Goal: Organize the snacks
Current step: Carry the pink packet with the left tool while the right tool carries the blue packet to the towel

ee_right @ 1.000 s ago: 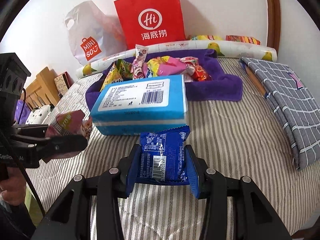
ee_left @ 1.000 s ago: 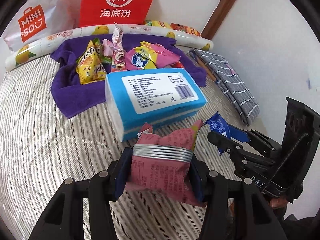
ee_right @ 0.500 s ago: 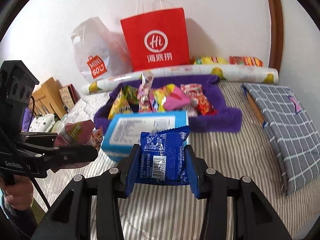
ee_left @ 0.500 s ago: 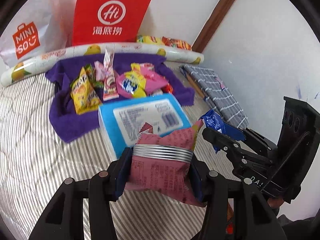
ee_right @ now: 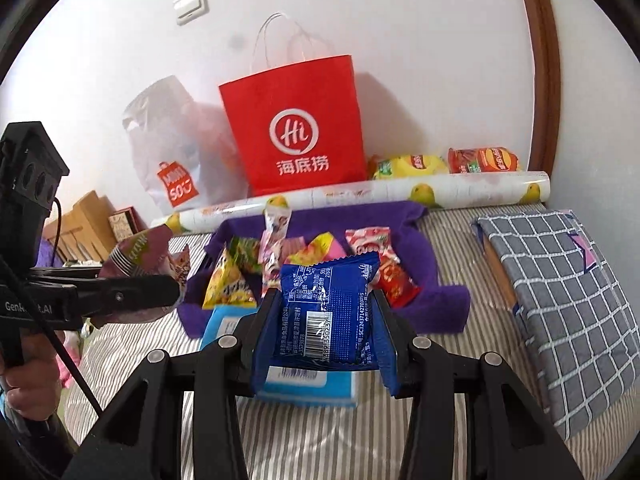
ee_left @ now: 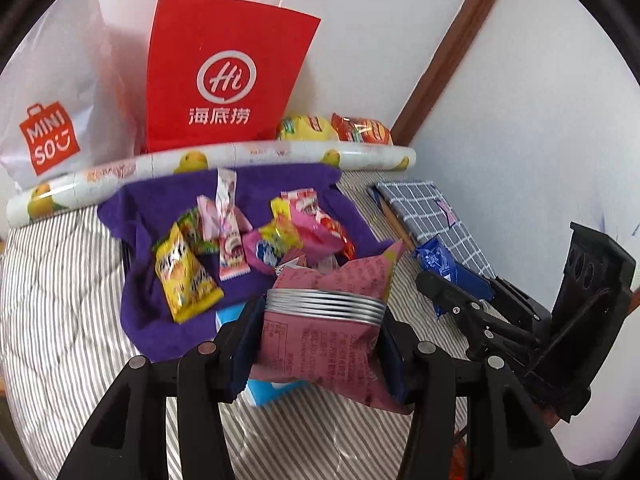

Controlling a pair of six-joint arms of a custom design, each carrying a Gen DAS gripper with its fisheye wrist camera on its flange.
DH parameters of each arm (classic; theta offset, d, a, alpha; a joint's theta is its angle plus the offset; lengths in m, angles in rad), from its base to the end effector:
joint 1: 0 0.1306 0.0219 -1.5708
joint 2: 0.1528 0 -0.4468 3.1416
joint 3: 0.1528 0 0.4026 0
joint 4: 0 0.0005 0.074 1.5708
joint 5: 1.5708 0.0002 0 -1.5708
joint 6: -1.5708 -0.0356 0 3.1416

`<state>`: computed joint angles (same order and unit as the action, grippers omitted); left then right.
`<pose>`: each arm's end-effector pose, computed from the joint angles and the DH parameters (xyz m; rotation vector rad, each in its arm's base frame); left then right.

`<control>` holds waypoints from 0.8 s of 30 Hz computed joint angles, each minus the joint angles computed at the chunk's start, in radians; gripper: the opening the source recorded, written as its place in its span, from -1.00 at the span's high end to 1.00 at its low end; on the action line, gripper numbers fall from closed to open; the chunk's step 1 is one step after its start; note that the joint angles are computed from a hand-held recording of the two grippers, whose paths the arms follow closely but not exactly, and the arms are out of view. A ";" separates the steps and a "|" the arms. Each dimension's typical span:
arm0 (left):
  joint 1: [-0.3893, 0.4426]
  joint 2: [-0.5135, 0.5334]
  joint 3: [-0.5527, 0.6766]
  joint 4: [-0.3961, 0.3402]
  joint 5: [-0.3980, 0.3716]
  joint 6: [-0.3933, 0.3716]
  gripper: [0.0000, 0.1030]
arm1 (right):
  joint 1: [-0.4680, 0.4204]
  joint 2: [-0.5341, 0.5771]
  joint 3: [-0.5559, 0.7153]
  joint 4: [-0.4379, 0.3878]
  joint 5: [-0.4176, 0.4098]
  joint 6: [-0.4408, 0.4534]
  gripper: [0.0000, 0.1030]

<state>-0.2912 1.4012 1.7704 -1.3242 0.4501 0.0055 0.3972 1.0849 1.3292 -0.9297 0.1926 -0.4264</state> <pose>0.4274 -0.1448 0.6359 0.5394 2.4636 -0.6877 0.3262 0.1289 0.5811 0.1358 2.2469 0.2276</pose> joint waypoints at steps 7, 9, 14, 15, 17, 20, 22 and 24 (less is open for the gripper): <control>0.006 0.071 0.091 -0.021 0.014 -0.001 0.02 | -0.050 0.056 0.034 0.021 -0.022 0.009 0.15; 0.006 0.092 0.118 -0.026 0.017 0.002 0.02 | -0.062 0.075 0.046 0.029 -0.024 0.017 0.15; 0.006 0.151 0.194 -0.037 0.027 0.007 0.02 | -0.092 0.116 0.071 0.045 -0.045 0.018 0.15; 0.006 0.159 0.203 -0.036 0.027 0.006 0.02 | -0.098 0.126 0.078 0.050 -0.049 0.019 0.15; 0.008 0.178 0.223 -0.032 0.023 0.005 0.02 | -0.106 0.142 0.091 0.059 -0.052 0.019 0.15; 0.013 0.204 0.246 -0.030 0.031 0.009 0.02 | -0.117 0.168 0.109 0.073 -0.061 0.021 0.15; 0.017 0.215 0.248 -0.026 0.028 0.009 0.02 | -0.123 0.187 0.121 0.081 -0.065 0.022 0.15; 0.018 0.228 0.249 -0.032 0.015 0.005 0.02 | -0.129 0.211 0.135 0.087 -0.073 0.026 0.15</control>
<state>-0.2735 1.6289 2.0198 -1.3559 0.4649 0.0102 0.2683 1.2962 1.4639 -0.8432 0.1193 -0.4006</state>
